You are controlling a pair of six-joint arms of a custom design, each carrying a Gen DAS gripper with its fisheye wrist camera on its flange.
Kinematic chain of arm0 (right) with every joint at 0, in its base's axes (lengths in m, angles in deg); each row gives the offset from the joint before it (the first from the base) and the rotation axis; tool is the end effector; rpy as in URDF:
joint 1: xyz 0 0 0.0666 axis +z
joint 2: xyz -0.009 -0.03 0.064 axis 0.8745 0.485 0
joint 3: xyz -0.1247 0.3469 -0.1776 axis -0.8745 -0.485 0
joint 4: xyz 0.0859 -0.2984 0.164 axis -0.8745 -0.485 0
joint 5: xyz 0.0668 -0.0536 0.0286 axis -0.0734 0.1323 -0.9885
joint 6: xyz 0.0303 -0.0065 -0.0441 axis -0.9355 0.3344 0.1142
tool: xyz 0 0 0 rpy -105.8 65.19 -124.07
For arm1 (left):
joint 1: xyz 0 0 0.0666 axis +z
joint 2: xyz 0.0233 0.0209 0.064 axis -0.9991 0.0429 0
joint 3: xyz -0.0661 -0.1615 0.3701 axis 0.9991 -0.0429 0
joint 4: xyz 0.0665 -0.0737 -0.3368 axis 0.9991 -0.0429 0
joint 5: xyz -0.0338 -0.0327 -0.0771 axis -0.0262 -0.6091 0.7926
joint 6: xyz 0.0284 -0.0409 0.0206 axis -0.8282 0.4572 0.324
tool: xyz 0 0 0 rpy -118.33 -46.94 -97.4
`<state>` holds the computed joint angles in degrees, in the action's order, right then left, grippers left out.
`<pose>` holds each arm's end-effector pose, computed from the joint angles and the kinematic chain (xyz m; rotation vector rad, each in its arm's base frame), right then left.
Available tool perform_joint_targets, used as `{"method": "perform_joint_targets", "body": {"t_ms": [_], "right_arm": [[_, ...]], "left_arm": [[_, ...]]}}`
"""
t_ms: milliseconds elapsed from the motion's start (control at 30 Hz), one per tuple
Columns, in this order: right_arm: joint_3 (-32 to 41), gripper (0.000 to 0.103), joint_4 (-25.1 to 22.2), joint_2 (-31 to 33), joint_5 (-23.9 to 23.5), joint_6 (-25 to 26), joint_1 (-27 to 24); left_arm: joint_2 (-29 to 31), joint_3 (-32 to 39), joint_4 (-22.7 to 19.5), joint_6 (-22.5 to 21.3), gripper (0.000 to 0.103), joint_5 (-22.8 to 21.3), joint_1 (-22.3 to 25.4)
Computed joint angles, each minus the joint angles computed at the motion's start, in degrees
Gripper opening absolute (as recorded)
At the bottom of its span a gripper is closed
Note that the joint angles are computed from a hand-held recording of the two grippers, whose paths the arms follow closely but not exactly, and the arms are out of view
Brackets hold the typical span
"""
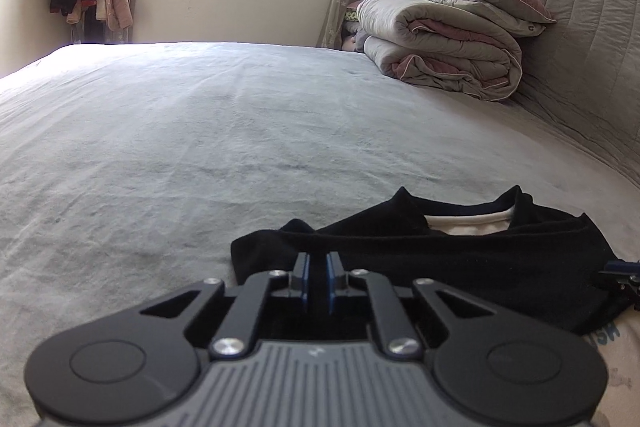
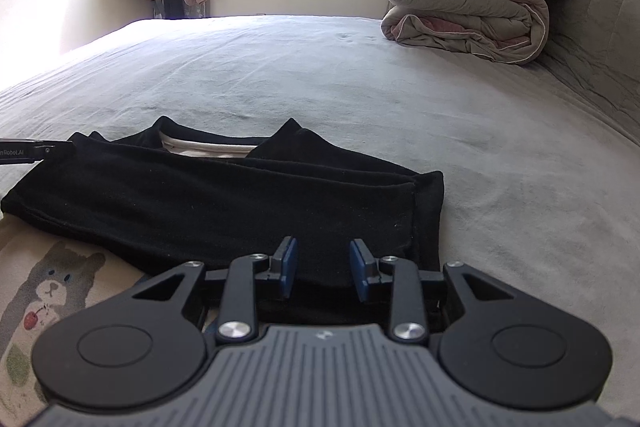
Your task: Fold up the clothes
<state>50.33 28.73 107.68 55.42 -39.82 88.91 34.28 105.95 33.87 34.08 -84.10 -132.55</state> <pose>0.3141 0.1560 0.2989 -0.2041 2.1903 0.0915 0.3478 -0.3264 0.2920 0.0752 2.1472 -0.2325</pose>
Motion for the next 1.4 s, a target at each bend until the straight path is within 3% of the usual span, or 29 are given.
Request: {"method": "perform_joint_targets", "body": {"t_ms": [67, 200, 300, 433, 667, 900, 1167, 1400], "right_arm": [[-1.0, 0.033, 2.2, 0.2, -1.3, 0.0, -0.8], [-0.8, 0.033, 2.2, -0.1, -2.7, 0.0, -1.5], [-0.6, 0.035, 1.5, -0.8, -2.7, -0.2, -1.3], [-0.7, 0.036, 0.1, -2.7, -2.6, -1.2, -0.5], [-1.2, 0.042, -4.4, -7.6, -0.3, -2.7, 1.8], [-2.2, 0.050, -9.9, -13.1, 2.7, -5.0, 4.5], [-4.0, 0.056, -16.4, -20.2, 5.4, -9.2, 7.8], [-6.6, 0.064, -20.3, -26.5, 6.9, -13.1, 10.2]], "left_arm": [[0.8, 0.3, 0.7, -0.1, 0.005, 1.3, 1.2], [1.4, 1.8, -0.5, 1.7, 0.004, 1.0, 2.3], [0.0, 0.9, 0.1, 3.6, 0.012, 0.2, 1.5], [-2.5, -0.8, 0.0, 2.2, 0.021, -2.1, -1.4], [-6.8, -3.6, -5.5, 5.2, 0.030, -5.2, -6.8], [-10.7, -4.7, -12.5, 12.1, 0.046, -8.2, -11.8], [-14.2, -5.6, -21.0, 18.7, 0.051, -10.7, -18.1], [-17.2, -8.8, -24.6, 23.5, 0.052, -12.6, -23.3]]}}
